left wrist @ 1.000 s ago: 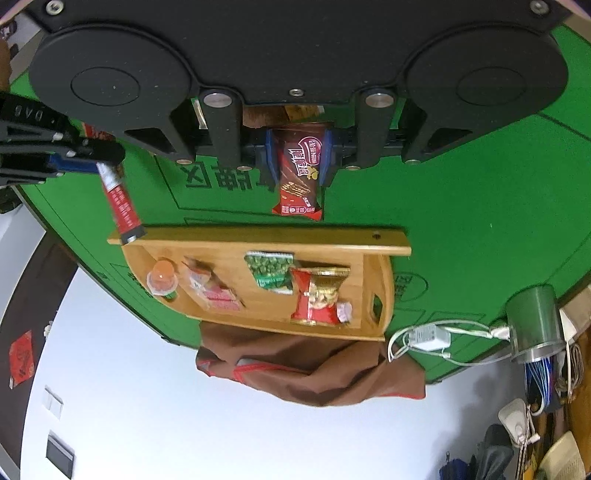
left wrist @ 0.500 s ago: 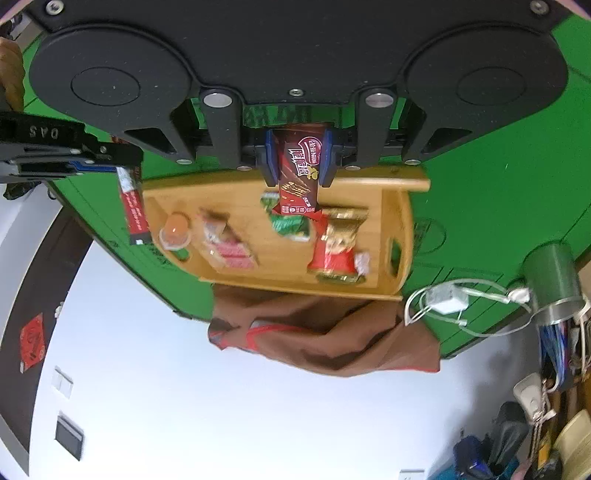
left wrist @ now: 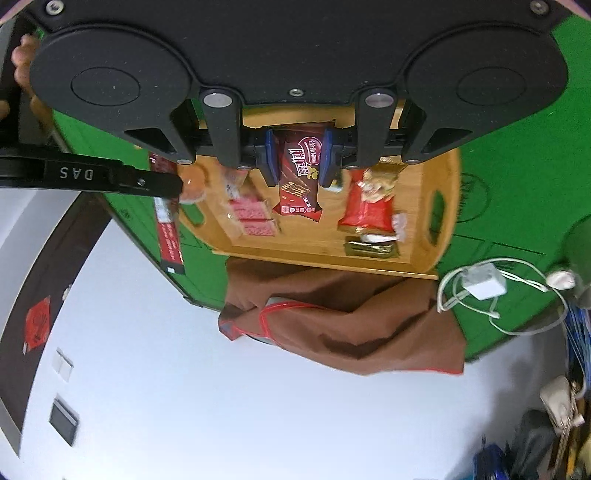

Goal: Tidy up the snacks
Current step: 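Lower both tools into the tray and open them to release the bars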

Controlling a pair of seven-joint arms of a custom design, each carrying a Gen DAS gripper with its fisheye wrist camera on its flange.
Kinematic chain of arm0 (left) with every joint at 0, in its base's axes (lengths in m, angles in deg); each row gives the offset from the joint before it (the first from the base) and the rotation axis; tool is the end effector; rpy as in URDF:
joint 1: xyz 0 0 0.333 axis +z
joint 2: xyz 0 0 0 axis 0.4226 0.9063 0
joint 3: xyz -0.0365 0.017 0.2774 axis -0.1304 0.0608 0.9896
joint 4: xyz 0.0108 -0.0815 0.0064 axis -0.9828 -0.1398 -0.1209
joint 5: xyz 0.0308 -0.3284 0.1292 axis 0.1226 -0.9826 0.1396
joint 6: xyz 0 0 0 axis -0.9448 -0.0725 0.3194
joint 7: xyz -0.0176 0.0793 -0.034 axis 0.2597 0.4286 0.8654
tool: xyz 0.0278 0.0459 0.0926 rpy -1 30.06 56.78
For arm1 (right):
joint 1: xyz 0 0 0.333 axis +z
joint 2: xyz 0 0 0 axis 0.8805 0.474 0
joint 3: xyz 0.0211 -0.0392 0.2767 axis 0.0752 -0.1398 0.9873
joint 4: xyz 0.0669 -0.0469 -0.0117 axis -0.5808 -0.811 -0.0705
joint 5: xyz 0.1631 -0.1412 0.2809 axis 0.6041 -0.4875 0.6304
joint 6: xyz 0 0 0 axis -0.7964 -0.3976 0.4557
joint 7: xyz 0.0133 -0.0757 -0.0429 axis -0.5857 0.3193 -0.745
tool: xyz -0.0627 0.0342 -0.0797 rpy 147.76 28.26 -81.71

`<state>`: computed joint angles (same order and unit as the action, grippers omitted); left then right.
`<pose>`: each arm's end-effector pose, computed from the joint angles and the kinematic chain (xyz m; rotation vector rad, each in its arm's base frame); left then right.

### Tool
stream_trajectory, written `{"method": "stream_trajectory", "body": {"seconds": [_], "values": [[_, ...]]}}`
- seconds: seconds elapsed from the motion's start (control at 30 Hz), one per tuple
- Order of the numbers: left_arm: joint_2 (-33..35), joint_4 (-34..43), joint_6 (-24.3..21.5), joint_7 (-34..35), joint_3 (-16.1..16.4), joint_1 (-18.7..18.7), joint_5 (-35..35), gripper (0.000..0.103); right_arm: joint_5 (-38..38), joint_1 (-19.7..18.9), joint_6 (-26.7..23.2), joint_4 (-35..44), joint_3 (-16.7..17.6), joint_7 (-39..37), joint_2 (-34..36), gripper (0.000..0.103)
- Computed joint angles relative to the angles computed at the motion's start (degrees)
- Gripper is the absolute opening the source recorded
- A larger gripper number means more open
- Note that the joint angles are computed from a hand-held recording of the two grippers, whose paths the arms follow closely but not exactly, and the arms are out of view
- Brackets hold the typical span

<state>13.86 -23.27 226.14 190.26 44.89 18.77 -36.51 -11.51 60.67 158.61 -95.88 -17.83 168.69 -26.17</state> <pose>0.5625 -0.1595 0.4854 -1.3323 2.2866 -1.3759 0.4473 0.1180 0.4847 -1.2654 1.9308 -0.7069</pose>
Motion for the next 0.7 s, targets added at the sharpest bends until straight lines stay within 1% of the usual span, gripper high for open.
{"method": "stream_trajectory", "body": {"seconds": [0.07, 0.13, 0.2, 0.33, 0.43, 0.57, 0.7], "values": [[2.8, 3.4, 0.4, -3.6, -0.2, -0.6, 3.3, 0.022, 2.2, 0.9, -1.0, 2.5, -1.0, -2.7, 2.3, 0.024], [5.7, 6.7, 1.8, -7.4, -0.6, -1.4, 7.3, 0.022, 5.9, 2.4, -2.0, 5.3, -2.7, -6.4, 5.0, 0.024], [8.7, 10.3, 2.2, -11.5, -1.0, -1.8, 11.5, 0.022, 10.6, 4.0, -2.5, 7.6, -4.5, -10.4, 7.6, 0.024], [16.4, 19.8, -1.3, -23.3, -0.8, -2.7, 21.5, 0.022, 18.7, 5.8, -2.8, 11.6, -7.0, -17.4, 12.6, 0.024], [21.5, 25.8, -1.8, -30.6, -0.2, -4.3, 28.6, 0.022, 24.5, 6.6, -3.0, 13.8, -8.2, -22.0, 15.7, 0.024], [26.7, 31.8, -2.6, -36.4, -0.2, -5.1, 35.3, 0.022, 34.8, 7.2, -2.5, 15.3, -8.7, -31.0, 19.0, 0.024], [31.9, 38.7, -4.4, -41.5, 0.5, -6.5, 42.0, 0.022, 37.3, 7.5, -3.7, 17.5, -9.1, -33.8, 21.9, 0.024]]}}
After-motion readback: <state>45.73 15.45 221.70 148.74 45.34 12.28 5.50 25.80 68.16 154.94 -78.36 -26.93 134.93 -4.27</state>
